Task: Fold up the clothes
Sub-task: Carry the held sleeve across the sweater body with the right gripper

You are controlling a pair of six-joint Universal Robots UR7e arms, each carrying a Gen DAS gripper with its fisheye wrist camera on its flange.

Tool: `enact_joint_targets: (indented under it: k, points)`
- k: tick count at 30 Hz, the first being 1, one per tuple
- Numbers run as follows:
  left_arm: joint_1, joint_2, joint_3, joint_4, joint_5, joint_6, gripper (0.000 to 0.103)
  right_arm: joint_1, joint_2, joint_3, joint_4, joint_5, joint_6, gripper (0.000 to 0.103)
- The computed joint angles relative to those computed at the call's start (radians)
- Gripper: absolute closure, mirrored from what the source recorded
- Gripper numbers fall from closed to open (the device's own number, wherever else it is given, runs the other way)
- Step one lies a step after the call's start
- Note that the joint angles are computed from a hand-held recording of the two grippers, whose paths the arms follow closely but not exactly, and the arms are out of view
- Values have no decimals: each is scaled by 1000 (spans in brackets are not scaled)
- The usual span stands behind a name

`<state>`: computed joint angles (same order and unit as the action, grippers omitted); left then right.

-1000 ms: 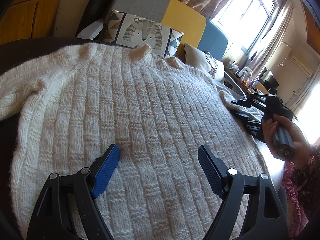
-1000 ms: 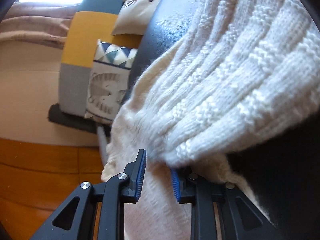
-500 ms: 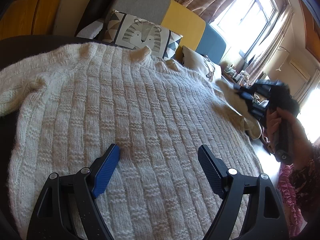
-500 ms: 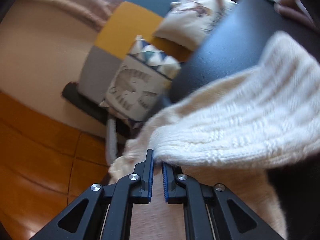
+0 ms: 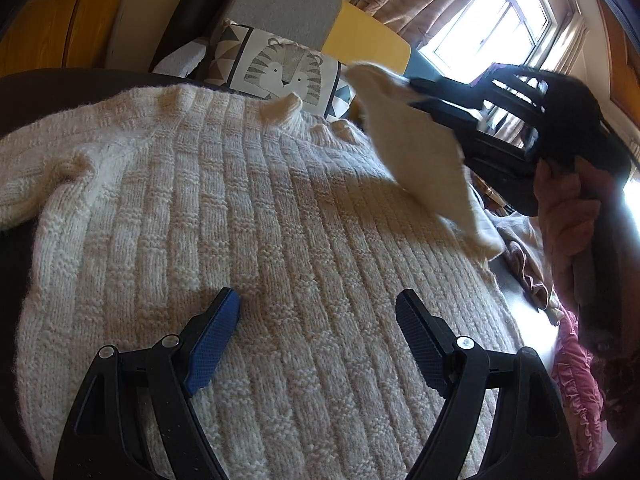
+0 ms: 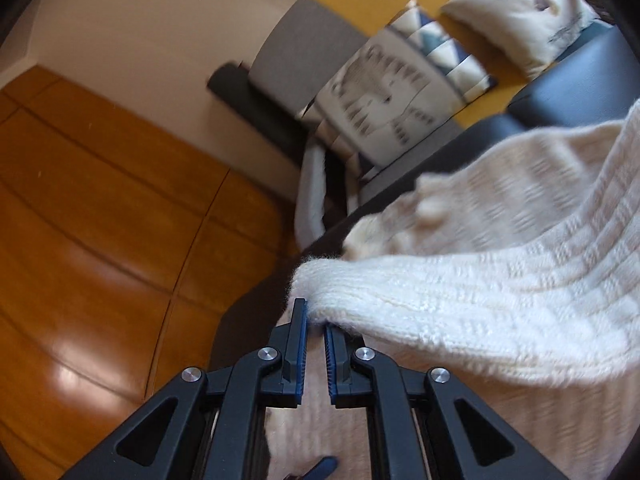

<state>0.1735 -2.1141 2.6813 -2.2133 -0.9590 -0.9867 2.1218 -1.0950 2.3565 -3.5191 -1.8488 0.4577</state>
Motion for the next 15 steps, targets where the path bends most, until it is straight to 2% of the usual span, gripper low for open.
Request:
enact_joint_targets:
  k: [2,10,13,15]
  points:
    - [0,-3,1,-2,-1,1,20,5,27,-7,2,16,1,96]
    - [5,-2,-1,-17,-2,9,20,-10,120,-70,27,-2,-15,96]
    - [7,-4,-1,-23,-2,12,20,-30,148,-89,0,32,-33,96]
    - [1,0,0,-19,0,12,20,-50,159,-99,23,101,-69,96]
